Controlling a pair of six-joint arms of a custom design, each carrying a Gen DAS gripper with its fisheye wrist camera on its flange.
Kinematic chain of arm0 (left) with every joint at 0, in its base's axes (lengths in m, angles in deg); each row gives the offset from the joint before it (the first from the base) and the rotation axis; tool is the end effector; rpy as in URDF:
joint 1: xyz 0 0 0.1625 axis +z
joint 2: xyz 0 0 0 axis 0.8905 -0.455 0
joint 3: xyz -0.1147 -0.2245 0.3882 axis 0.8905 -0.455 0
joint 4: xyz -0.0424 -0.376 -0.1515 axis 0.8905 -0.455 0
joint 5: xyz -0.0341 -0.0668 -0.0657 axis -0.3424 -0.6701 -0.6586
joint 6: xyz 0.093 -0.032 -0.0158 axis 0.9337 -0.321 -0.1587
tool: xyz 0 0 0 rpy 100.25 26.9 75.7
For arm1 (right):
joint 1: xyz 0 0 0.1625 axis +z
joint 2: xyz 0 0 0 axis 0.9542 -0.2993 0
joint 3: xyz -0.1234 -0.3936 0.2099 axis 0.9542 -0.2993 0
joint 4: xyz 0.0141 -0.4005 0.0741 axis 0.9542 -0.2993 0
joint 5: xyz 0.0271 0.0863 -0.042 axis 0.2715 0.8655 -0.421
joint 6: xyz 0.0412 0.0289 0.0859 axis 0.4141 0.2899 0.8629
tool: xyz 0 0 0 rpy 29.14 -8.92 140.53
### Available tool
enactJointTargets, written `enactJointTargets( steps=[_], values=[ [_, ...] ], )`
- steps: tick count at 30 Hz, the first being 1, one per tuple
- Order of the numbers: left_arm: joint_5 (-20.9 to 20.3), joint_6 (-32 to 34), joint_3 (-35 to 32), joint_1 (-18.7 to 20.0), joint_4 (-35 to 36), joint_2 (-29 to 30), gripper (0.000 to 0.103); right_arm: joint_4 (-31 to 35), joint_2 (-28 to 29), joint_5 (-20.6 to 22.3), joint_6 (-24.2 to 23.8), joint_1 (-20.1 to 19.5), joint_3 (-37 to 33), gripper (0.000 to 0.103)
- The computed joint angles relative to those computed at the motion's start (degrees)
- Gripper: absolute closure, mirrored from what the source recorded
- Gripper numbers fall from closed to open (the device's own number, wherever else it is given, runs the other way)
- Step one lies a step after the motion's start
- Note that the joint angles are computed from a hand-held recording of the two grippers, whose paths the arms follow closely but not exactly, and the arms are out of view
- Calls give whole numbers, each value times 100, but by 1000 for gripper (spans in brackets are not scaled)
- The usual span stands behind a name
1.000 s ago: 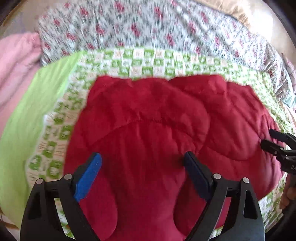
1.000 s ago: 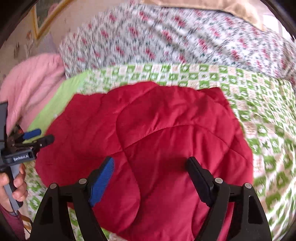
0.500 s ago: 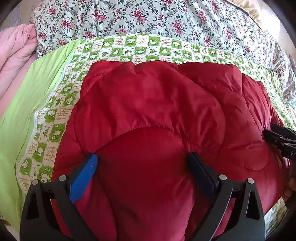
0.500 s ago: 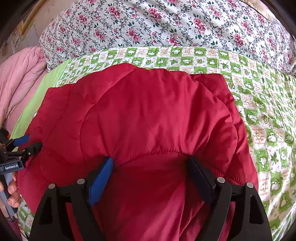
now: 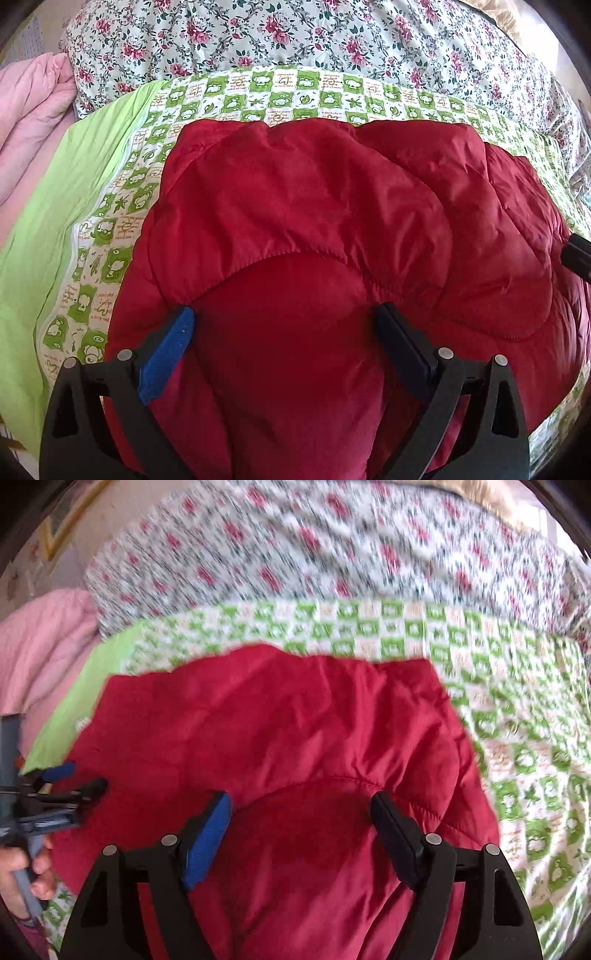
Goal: Fold large clothes
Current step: 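Press and smooth the folded jacket bundle with both grippers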
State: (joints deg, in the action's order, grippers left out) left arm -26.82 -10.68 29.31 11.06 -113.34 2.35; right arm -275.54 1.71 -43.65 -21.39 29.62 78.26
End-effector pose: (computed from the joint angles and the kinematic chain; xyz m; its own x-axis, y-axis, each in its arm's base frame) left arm 0.0355 -0.6409 0.2423 -0.6951 -0.1771 -0.6968 0.3382 0.7747 -0.5342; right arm 0.2344 -0.6568 -0.0027 -0.6526 -0.3814 0.6547 -0.6957 0.6439 -0.3184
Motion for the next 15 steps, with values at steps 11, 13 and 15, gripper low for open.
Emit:
enactJointTargets(
  steps=[11, 13, 15],
  values=[
    [19, 46, -59, 11, 18, 44, 2, 557, 214, -134, 93, -222, -407, 23],
    [39, 60, -68, 10, 20, 55, 2, 563, 211, -110, 108, -229, -400, 23],
    [45, 48, -71, 10, 45, 50, 2, 580, 219, -124, 102, -228, -423, 23]
  ],
)
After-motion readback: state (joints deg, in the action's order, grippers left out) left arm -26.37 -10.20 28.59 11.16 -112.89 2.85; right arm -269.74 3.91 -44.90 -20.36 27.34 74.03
